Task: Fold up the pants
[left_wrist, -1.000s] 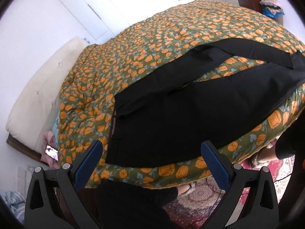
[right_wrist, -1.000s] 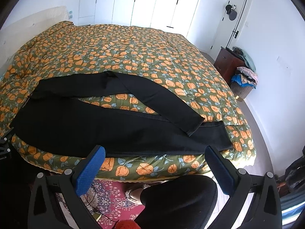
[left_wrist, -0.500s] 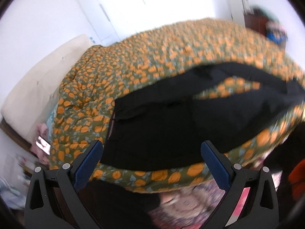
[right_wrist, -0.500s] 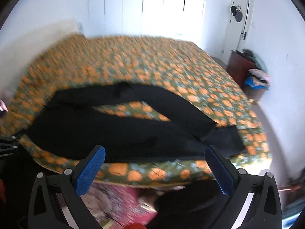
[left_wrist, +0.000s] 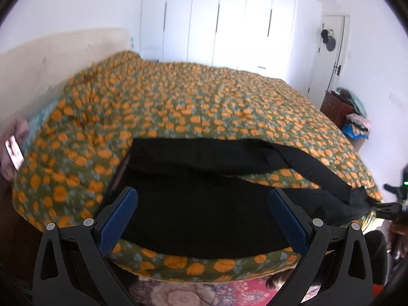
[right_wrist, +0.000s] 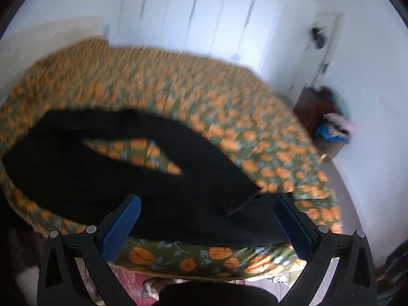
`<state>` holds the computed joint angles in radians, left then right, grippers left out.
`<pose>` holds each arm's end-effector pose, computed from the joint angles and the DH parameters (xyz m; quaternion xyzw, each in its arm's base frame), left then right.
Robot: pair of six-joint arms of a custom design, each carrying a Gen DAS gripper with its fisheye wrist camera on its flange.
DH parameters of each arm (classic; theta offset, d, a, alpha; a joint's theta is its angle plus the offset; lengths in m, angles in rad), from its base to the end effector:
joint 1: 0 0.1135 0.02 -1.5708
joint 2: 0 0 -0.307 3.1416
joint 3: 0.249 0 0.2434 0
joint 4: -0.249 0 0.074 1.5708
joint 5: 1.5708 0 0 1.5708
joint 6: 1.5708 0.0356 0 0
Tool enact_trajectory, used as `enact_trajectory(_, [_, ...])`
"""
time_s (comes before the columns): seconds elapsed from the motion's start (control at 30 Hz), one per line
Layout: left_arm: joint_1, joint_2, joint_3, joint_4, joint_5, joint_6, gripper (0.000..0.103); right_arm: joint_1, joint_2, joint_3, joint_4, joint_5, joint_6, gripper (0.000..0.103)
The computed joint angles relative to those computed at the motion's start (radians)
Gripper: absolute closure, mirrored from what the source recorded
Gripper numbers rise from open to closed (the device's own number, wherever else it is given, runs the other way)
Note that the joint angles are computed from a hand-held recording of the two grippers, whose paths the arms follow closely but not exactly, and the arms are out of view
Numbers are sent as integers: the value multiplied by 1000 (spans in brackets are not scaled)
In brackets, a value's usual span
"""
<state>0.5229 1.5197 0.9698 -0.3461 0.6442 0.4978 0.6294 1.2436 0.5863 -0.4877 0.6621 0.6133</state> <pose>0.2713 0.1317 0.2680 0.0936 0.8963 -0.1073 0.4199 0.1640 0.0923 0.2146 0.0612 0.9249 -0.1420 0.3474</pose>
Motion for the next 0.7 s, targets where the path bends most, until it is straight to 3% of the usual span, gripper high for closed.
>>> enact_trajectory(0.07, [-31,38,-8,-2,-42,-10,0,-150,64,-47,143,-134,-154,2])
enact_trajectory(0.13, [-73,73,-1,-12,-101,-13,0,-310,220,-81,322,-259,-308,13])
enact_trajectory(0.2, [-114,80,-15,2,-157,-30,0,-405,384,-94,451,-294,-432,35])
enact_trajectory(0.33, [-174,93,-36,59,-245,-69,0,-528,637,-64,612,-268,-597,41])
enact_trajectory(0.37, [-193,105,-34,65,-277,-75,0,-551,679,-52,632,-246,-642,56])
enact_trajectory(0.4, [-209,120,-25,59,-307,-74,0,-569,693,-22,603,-226,-672,91])
enact_trajectory(0.43, [-223,133,-18,55,-328,-74,0,-588,688,7,565,-218,-698,100])
enact_trajectory(0.53, [-254,157,-9,61,-362,-80,0,-688,592,168,449,-183,-820,98])
enact_trajectory(0.63, [-295,165,8,59,-394,-90,0,-839,638,534,276,-206,-880,98])
enact_trajectory(0.67, [-302,161,8,63,-399,-94,0,-879,684,659,217,-222,-879,87])
enact_trajectory(0.7, [-309,156,5,71,-403,-98,0,-921,738,785,176,-246,-866,55])
